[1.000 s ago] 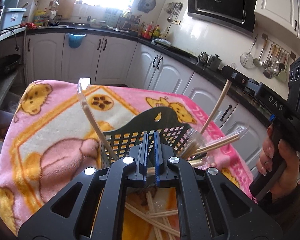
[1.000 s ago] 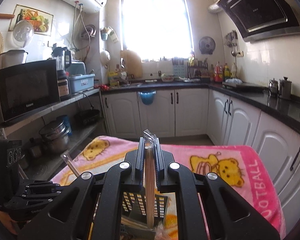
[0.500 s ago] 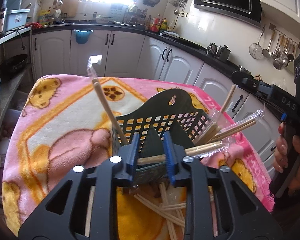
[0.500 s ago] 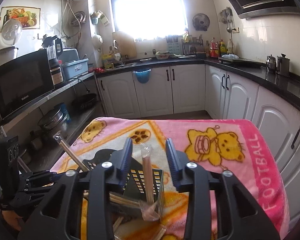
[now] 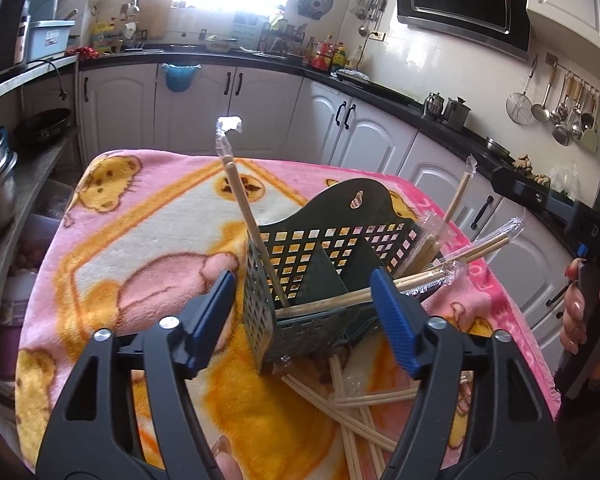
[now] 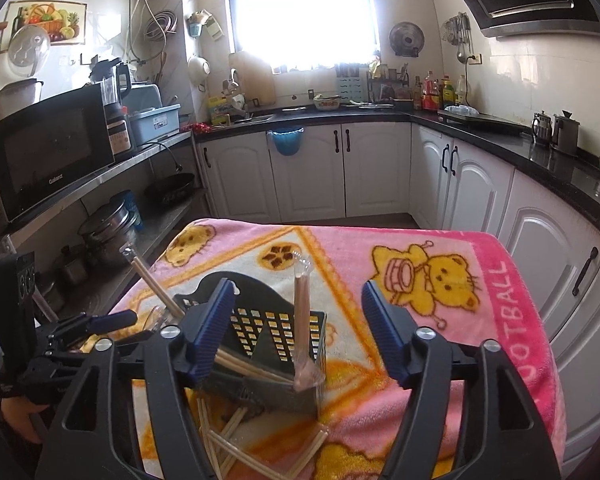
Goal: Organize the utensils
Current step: 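Open the left tool to drop its chopstick in the basket while the right tool releases too, then withdraw both open tools from the basket back toward the chopstick pile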
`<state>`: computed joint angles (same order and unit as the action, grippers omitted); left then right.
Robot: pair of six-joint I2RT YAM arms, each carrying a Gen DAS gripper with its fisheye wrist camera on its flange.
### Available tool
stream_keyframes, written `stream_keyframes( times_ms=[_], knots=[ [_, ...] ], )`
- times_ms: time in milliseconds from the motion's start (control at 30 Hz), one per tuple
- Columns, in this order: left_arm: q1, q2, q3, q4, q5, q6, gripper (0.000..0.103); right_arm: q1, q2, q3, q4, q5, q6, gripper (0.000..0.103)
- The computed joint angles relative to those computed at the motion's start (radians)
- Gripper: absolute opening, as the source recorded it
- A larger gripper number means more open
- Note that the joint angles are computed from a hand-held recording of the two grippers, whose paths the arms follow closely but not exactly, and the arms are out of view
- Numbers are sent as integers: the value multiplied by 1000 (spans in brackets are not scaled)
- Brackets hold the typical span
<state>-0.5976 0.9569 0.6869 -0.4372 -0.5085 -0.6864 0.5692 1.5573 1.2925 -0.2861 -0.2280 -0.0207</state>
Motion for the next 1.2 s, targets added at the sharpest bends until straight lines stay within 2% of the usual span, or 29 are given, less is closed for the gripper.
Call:
stream_keyframes(
  times_ms=[233,500,833,1200],
  knots=[
    [-61,-37,0,-46,-65,-46,92,-2,-80,-78,12,-1,-6,74],
    [-132,-64,2,-99,-141,-100,92,-6,-184,-172,26,-9,-7,79],
    [-201,-59,-10,-127,-193,-170,92,-4,-292,-280,21,-11,-30,80],
    [-263,-43,-24,-161,-226,-241,92,10,-342,-372,20,-4,-52,80]
  ],
)
